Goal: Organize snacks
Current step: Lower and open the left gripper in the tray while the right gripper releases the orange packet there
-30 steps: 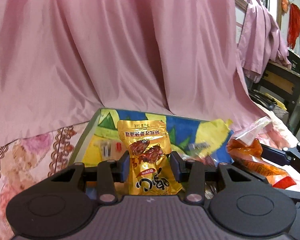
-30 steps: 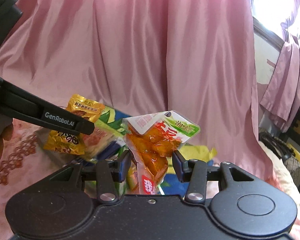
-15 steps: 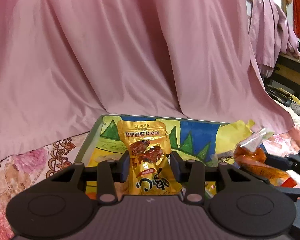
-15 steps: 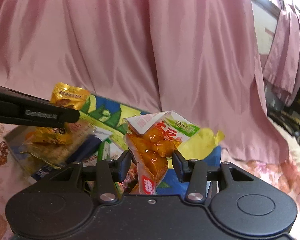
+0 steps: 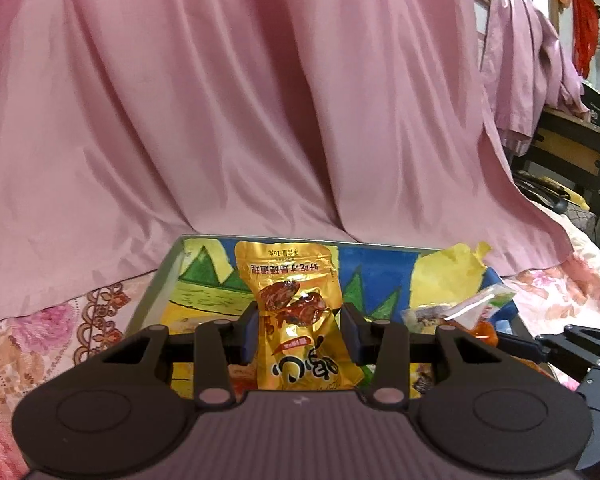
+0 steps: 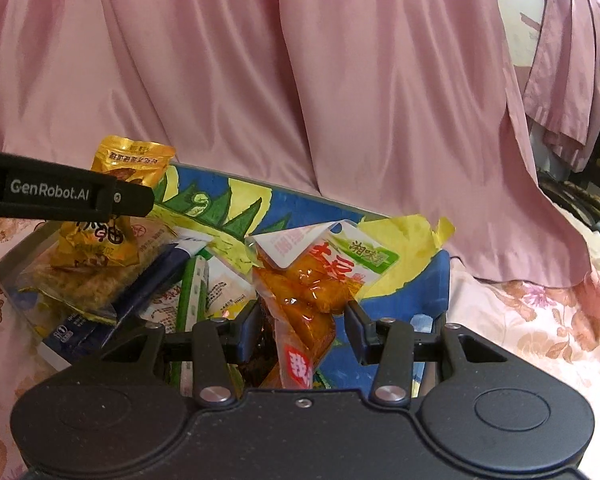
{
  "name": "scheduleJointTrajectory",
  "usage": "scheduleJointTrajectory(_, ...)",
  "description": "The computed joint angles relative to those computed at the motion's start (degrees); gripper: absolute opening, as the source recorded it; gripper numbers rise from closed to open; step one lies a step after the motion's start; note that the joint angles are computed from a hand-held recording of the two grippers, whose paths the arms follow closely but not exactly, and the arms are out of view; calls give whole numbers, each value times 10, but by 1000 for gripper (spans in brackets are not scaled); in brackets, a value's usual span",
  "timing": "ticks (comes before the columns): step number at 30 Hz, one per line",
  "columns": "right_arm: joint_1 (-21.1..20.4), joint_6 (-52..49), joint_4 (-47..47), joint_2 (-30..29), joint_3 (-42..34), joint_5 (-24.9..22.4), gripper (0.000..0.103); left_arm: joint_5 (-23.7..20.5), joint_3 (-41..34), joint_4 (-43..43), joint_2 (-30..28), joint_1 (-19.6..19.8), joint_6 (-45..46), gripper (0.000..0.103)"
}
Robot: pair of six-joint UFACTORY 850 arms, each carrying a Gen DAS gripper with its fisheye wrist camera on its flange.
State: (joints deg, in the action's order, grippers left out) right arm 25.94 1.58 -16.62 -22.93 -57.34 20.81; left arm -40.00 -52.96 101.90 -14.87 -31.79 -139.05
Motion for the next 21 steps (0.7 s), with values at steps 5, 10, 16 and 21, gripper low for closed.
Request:
scheduleJointTrajectory(5,-2,12,-8,-1,-3,-5,47,-3,-6,-8,-8,-4,21,46)
scheduleJointTrajectory(10,-4,35,-20,-3,-5,-5,47,5,-11,-21,-5,-4,28,46)
scheduleJointTrajectory(16,-4,41,-23,-5,-7,-7,47,-2,-17,-27,-12,-9,53,46)
scheduleJointTrajectory(21,-5,53,-28,-5,-8,-9,48,0,-19,-33,-14,-10,59,47)
